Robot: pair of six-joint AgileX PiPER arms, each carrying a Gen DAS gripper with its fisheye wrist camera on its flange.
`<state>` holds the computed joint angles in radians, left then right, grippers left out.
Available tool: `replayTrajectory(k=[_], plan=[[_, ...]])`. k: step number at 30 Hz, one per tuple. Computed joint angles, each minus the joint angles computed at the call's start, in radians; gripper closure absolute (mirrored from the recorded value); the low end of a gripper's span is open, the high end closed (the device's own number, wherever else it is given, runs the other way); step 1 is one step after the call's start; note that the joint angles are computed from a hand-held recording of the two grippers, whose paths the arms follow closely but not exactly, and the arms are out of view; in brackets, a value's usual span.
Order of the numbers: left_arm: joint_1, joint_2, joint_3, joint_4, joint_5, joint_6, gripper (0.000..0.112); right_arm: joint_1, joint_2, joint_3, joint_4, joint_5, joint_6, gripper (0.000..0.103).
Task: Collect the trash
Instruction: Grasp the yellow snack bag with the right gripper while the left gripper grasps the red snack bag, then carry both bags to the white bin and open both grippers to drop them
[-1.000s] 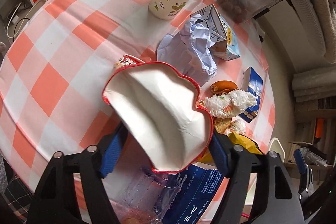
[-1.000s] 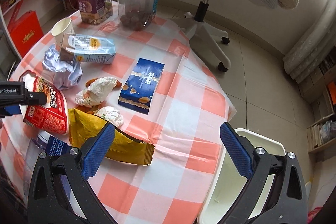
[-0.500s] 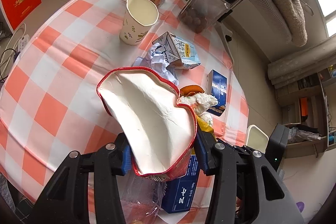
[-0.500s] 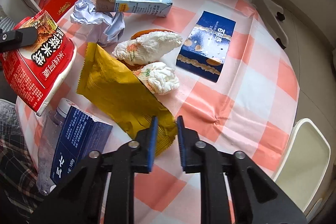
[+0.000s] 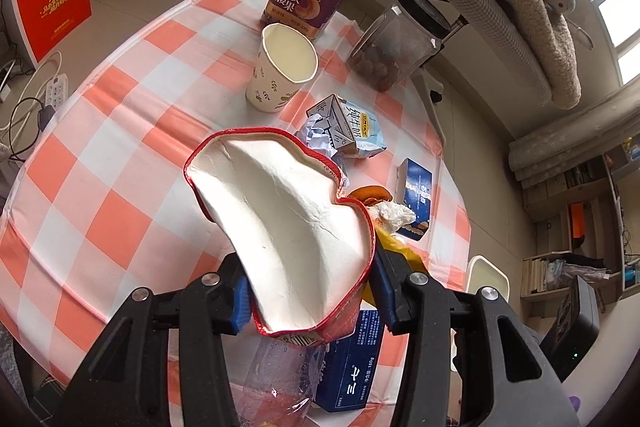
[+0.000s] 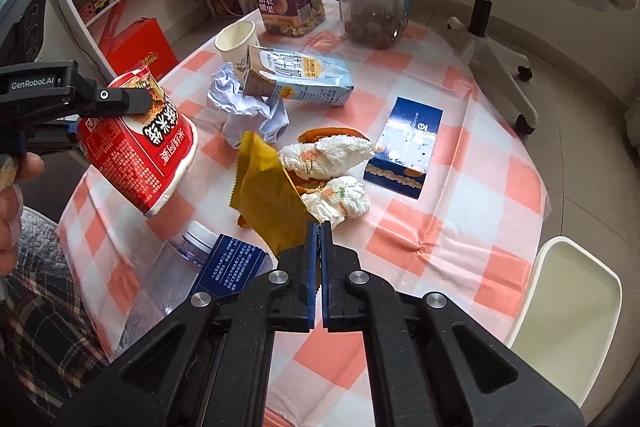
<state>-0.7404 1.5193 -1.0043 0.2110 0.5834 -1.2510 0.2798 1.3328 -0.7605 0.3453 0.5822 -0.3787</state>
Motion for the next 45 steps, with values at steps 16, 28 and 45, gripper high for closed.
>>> replayTrajectory(k=[16, 28, 45], plan=[[-0.079, 0.028, -0.046, 0.117, -0.003, -0.081, 0.065, -0.289, -0.172, 0.011, 0.138, 0.040, -0.186, 0.103], [-0.165, 0.099, -0.115, 0.182, -0.007, -0.129, 0.065, -0.853, -0.282, 0.029, 0.308, 0.247, -0.579, 0.102], [-0.407, 0.478, -0.748, 0.196, 0.150, 0.043, 0.065, -1.452, -0.177, -0.074, 0.524, 0.344, -0.778, 0.021]])
